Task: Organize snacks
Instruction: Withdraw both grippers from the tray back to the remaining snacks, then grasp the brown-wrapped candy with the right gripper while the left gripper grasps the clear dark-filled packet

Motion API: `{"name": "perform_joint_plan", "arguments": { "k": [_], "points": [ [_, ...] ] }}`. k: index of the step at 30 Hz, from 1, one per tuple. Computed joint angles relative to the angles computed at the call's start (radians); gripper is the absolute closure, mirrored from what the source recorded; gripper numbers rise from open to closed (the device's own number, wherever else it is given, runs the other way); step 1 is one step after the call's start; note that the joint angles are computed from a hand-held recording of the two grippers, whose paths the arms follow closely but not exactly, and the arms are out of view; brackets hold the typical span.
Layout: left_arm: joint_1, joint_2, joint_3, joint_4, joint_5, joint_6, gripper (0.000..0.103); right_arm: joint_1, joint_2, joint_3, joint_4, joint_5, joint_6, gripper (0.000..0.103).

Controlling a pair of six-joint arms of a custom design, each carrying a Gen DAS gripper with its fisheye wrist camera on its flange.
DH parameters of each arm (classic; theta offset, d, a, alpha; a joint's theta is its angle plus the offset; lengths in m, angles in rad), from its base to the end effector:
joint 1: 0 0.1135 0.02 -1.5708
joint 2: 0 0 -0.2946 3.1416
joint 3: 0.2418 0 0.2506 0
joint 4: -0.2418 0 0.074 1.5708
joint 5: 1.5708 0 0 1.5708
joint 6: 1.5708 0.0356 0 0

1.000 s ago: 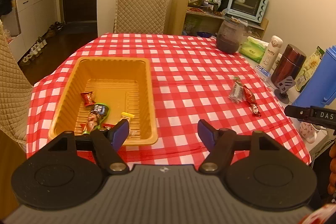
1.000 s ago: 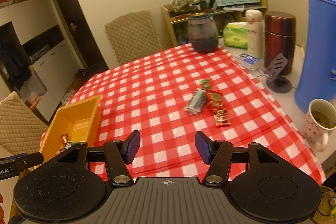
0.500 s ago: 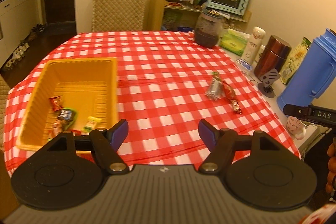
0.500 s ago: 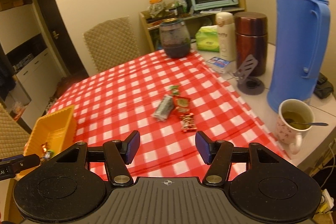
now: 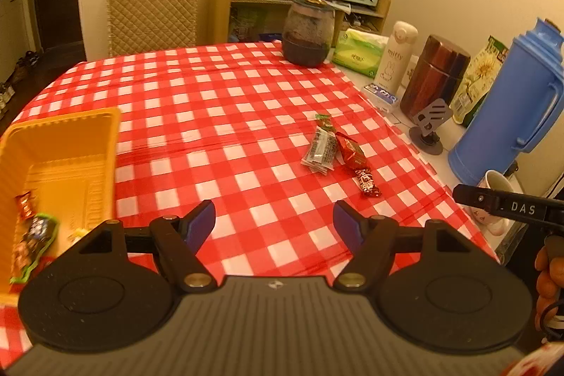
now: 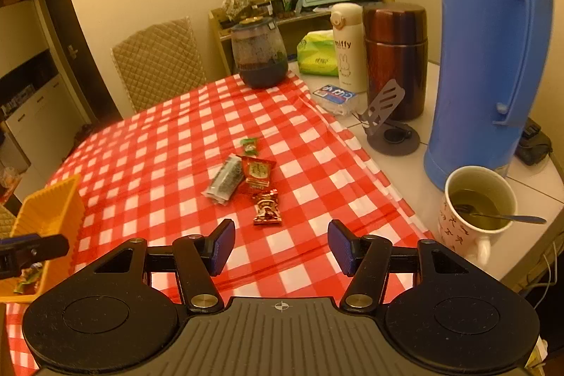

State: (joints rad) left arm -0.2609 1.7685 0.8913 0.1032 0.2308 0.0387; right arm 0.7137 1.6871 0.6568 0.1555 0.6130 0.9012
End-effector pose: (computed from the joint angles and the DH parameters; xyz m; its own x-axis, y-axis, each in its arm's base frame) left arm 0.3431 -0.1000 0.1777 -0.6590 0.2149 -0.7208 0.4350 0.8907 -0.1321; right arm 0.2379 0.1789 0.1492 -0.5612 0.3623 -0.7441 0.2956 0.9275 0.2287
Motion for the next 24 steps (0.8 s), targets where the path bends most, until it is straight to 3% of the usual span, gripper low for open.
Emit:
{"name": "perform_joint_plan", "arguments": {
  "k": [9,11,20,24],
  "points": [
    [-0.049,0.208,0.15,0.06,-0.047,0.001,0.03,-0.128,0.176,0.042,0.165,-0.105,-0.134,0.045],
    [-0.059,0.249,0.177,0.087,-0.067,0.009,0.025,-0.153,0.222,0.064,0.193,-0.128,-0.162,0.045],
    [-0.067,0.4,0.283,0.155,-0.074,0.035,0.021,-0.221,0.414,0.199,0.251,-0.21,-0.257,0.045],
    [-0.065,0.455,0.35,0.109,-0.069,0.036,0.016,-0.233,0.486,0.262,0.256,-0.219,-0.29,0.045]
  ]
}}
